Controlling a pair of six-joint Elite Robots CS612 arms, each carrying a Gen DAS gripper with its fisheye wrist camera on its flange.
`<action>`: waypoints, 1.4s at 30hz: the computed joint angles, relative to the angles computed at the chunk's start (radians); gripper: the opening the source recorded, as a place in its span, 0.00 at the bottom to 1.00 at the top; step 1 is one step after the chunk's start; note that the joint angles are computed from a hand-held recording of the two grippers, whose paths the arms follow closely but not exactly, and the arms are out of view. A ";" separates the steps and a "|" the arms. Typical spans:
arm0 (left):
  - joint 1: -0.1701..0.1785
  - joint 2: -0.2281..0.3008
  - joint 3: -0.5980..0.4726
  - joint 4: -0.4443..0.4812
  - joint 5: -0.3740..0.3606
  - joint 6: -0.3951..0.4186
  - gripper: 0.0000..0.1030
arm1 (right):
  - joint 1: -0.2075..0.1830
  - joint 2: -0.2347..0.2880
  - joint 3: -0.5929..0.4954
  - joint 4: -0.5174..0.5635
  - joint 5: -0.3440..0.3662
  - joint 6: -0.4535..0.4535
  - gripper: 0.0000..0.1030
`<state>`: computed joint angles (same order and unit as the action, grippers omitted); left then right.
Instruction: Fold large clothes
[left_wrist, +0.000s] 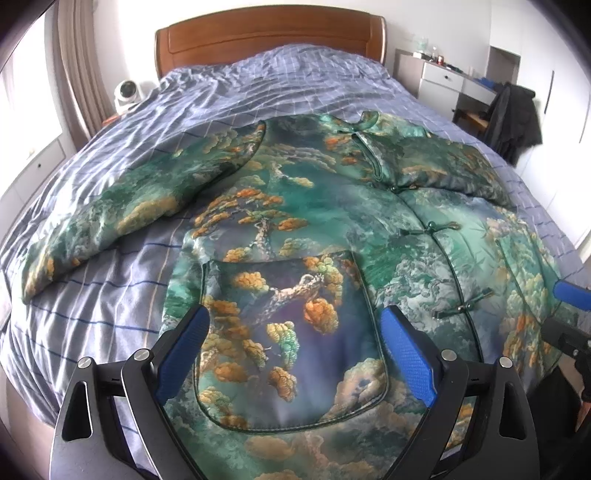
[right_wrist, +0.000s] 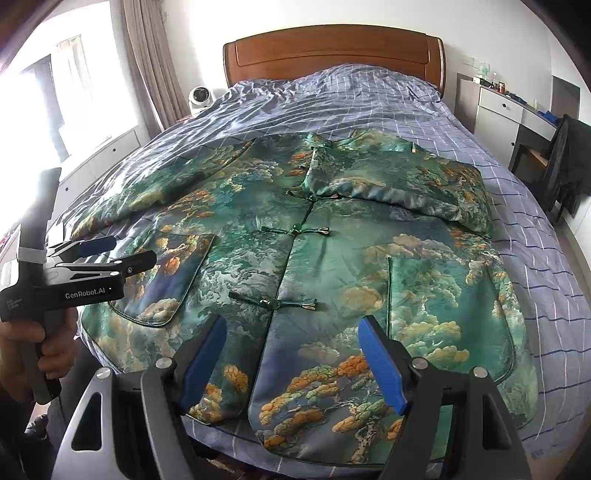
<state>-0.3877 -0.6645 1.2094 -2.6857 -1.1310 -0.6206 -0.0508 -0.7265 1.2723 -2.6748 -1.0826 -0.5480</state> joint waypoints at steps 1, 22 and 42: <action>0.001 -0.001 0.002 -0.003 -0.003 -0.002 0.92 | 0.000 -0.001 0.001 0.000 0.002 -0.001 0.73; 0.227 -0.039 0.198 -0.234 -0.033 -0.804 0.93 | 0.001 -0.014 0.022 -0.016 -0.016 -0.024 0.73; 0.159 -0.003 -0.031 0.212 0.400 -0.405 0.08 | 0.010 -0.020 0.032 0.028 -0.008 -0.053 0.73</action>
<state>-0.2289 -0.6678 1.1783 -2.4741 -0.7306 -1.0256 -0.0407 -0.7464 1.3048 -2.6468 -1.0906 -0.6010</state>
